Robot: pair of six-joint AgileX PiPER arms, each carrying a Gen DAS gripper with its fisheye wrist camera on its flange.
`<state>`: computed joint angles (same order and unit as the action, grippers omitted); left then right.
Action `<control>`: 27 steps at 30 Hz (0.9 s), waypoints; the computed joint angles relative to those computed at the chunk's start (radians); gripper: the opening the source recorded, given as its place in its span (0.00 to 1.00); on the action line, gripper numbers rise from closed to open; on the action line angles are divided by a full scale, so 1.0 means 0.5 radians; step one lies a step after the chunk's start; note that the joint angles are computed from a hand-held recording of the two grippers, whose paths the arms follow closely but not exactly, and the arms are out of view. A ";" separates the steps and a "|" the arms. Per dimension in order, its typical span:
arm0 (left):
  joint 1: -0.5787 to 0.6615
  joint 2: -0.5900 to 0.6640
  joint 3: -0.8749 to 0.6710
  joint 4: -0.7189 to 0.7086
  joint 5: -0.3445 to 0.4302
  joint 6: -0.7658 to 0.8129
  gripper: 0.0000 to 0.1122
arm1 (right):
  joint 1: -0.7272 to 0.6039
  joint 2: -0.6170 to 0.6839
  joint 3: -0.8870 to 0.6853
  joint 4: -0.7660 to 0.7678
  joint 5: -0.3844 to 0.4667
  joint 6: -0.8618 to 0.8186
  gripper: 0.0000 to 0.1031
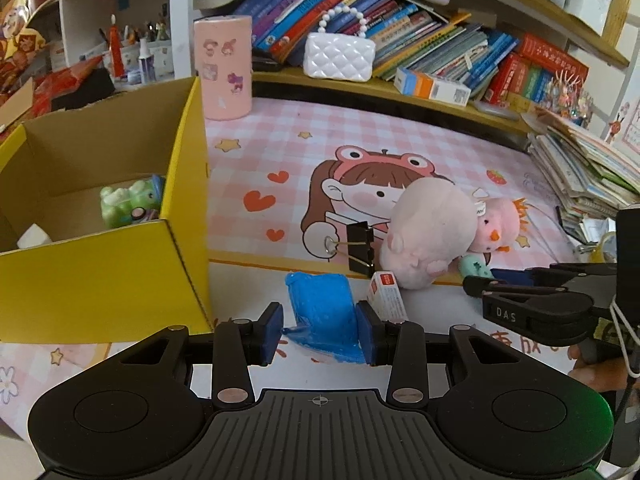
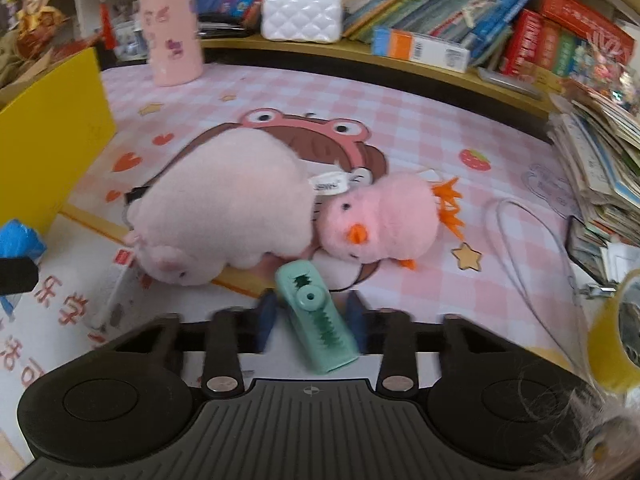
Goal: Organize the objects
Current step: 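Grasp the blue soft block with the left tool while the right tool grasps the teal stapler, then lift the blue block and teal stapler and carry both over the yellow box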
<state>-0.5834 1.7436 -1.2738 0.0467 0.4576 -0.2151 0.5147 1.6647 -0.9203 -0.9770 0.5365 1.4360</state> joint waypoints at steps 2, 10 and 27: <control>0.005 -0.023 0.025 -0.022 -0.014 0.033 0.34 | 0.046 -0.021 0.011 -0.041 0.036 0.055 0.22; 0.053 -0.131 0.178 -0.178 -0.087 0.210 0.33 | 0.244 -0.141 -0.018 0.123 0.226 0.160 0.22; 0.613 -0.535 0.649 -1.293 0.005 1.670 0.33 | 0.965 0.122 -0.573 0.282 0.802 0.416 0.22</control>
<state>-0.2767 1.4762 -0.9490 -0.6000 0.4601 0.6198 0.9972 1.7259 -1.2070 -0.8358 0.9376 1.6440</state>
